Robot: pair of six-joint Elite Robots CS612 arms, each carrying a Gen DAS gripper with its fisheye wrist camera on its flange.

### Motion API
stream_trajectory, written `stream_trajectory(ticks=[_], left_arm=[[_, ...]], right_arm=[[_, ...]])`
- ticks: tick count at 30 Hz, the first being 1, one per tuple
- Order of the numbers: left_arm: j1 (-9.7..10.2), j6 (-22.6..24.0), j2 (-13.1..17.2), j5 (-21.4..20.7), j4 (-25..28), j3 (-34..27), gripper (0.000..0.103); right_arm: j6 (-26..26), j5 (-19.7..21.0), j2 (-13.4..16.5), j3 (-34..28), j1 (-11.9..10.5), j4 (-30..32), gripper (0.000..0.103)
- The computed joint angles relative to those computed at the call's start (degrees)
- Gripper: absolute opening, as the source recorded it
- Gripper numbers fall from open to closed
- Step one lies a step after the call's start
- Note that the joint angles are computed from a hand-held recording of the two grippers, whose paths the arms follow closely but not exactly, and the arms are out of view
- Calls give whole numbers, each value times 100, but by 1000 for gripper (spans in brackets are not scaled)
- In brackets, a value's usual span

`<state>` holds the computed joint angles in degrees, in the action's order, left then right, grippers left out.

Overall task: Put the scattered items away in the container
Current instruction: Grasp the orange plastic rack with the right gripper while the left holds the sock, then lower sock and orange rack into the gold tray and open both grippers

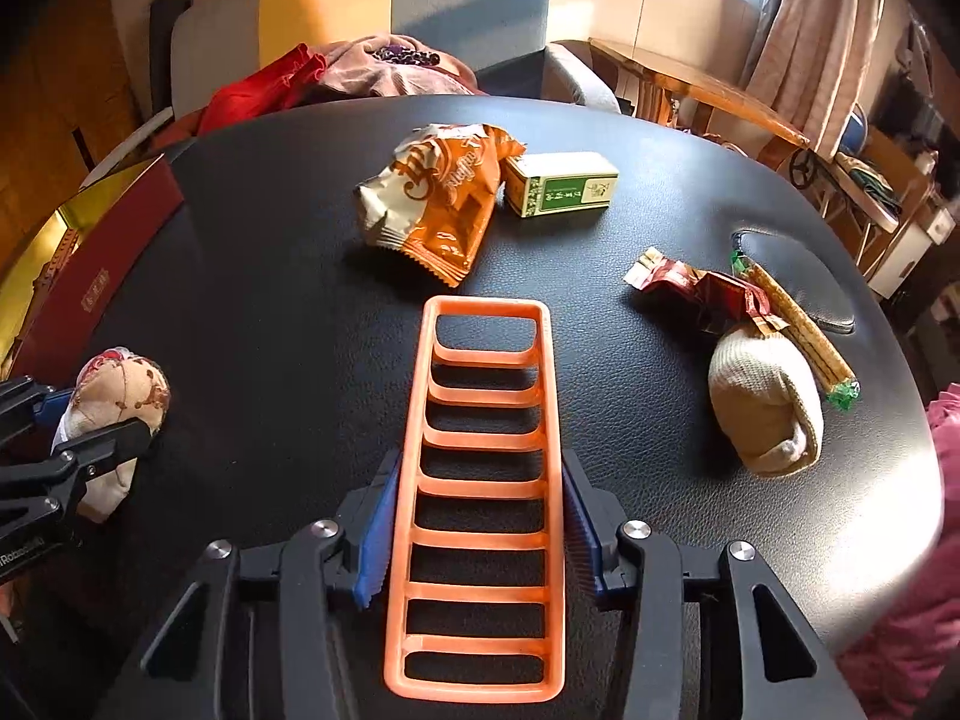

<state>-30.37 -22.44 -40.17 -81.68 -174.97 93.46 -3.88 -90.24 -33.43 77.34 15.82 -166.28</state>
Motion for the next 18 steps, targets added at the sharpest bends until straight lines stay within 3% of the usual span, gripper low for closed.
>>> stream_trajectory(ticks=[10,18], left_arm=[[68,-288,-266,-71,-760,447,36],[231,-862,-588,251,-1366,1005,36]], right_arm=[[106,336,-184,228,89,-464,49],[-83,1109,-236,40,302,-665,49]])
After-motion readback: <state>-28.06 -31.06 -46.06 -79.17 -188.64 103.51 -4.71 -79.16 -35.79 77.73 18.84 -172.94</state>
